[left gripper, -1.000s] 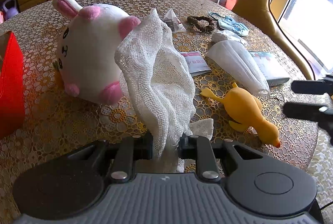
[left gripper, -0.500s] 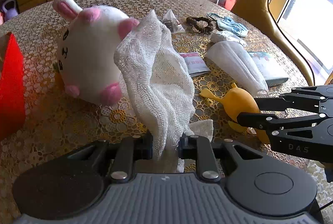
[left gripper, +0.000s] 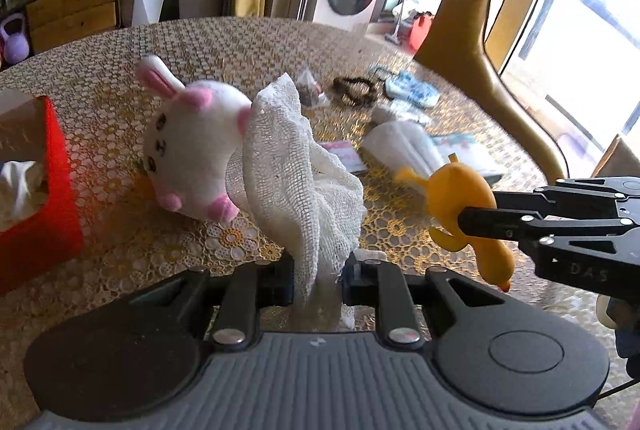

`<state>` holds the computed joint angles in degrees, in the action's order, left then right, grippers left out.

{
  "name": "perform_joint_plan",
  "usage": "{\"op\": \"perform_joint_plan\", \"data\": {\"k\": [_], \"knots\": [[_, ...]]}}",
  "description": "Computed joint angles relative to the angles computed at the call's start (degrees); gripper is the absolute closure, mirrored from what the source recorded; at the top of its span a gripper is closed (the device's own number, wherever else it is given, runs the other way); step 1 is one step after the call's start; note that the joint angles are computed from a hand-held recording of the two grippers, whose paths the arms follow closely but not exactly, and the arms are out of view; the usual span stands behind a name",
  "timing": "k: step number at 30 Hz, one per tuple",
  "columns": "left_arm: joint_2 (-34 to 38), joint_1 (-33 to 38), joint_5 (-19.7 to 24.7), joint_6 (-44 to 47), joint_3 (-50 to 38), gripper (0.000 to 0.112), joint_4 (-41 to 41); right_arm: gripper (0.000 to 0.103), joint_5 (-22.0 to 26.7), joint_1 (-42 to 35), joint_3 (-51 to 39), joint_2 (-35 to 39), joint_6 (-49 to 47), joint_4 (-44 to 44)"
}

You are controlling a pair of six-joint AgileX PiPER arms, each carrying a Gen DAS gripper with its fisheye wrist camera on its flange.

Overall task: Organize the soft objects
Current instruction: 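Lower the mesh cloth into the red tin box with the left tool while the right tool lowers the duck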

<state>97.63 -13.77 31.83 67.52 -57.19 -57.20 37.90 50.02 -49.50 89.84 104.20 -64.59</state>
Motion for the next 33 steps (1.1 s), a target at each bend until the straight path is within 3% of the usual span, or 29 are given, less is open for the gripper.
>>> {"op": "perform_joint_plan", "data": {"k": [7, 16, 24, 33], "knots": [[-5.52, 7.08, 7.12, 1.30, 1.92, 0.095, 0.75, 0.080, 3.91, 5.47, -4.72, -0.87, 2.03, 0.08], [-6.71, 16.58, 12.38, -2.08, -2.36, 0.094, 5.46, 0.080, 0.68, 4.99, -18.69, 6.04, -5.51, 1.94], [-1.02, 24.90, 15.29, -4.39, -12.94, 0.094, 9.41, 0.080, -2.05, 1.80, -40.22, 19.30, -22.88, 11.92], [11.55, 28.19, 19.36, -14.44, -32.09, 0.094, 17.72, 0.080, 0.90, -1.16, -67.31, 35.78, -41.53, 25.95]]}}
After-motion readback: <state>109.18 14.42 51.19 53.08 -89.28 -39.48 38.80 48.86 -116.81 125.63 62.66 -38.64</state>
